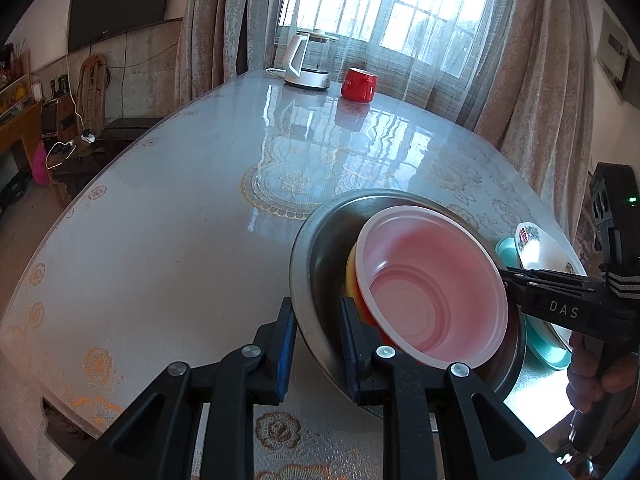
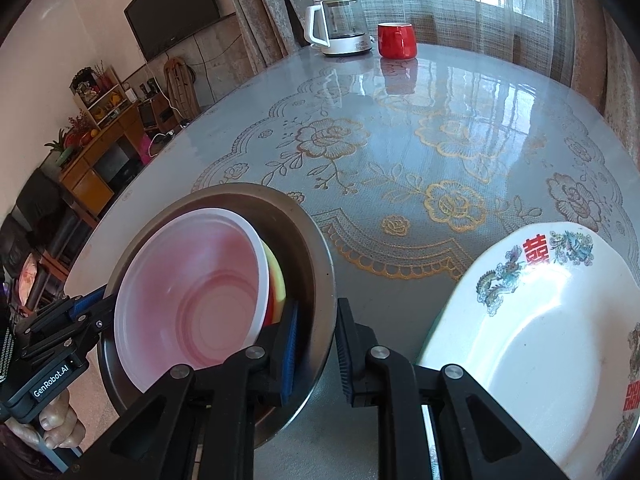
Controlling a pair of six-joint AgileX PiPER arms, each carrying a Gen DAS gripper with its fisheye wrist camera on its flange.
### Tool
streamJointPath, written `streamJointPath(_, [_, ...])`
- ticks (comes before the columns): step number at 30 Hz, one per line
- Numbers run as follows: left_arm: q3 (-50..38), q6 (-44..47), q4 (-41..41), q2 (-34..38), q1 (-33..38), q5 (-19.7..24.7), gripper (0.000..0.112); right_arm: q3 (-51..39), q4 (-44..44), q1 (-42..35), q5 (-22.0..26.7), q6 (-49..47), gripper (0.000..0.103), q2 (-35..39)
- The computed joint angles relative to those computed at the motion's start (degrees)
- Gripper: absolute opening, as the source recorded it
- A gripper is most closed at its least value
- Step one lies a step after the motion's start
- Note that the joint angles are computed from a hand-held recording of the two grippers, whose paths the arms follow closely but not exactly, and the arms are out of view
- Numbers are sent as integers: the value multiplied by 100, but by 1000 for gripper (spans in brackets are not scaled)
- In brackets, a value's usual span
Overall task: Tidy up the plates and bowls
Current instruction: 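Lift the nested bowl stack with both grippers over the white plate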
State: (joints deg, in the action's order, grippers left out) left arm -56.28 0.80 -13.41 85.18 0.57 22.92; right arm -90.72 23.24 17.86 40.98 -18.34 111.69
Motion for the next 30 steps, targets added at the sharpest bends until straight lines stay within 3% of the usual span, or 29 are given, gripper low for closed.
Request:
streamJointPath(11, [185,-570,444,-161,-89,-106,20,262,221,27,-172,-81,19,-118])
streamJointPath(30, [358,-592,225,-506,-61,17,20,753,1099,-197,-278,-650,18,-448])
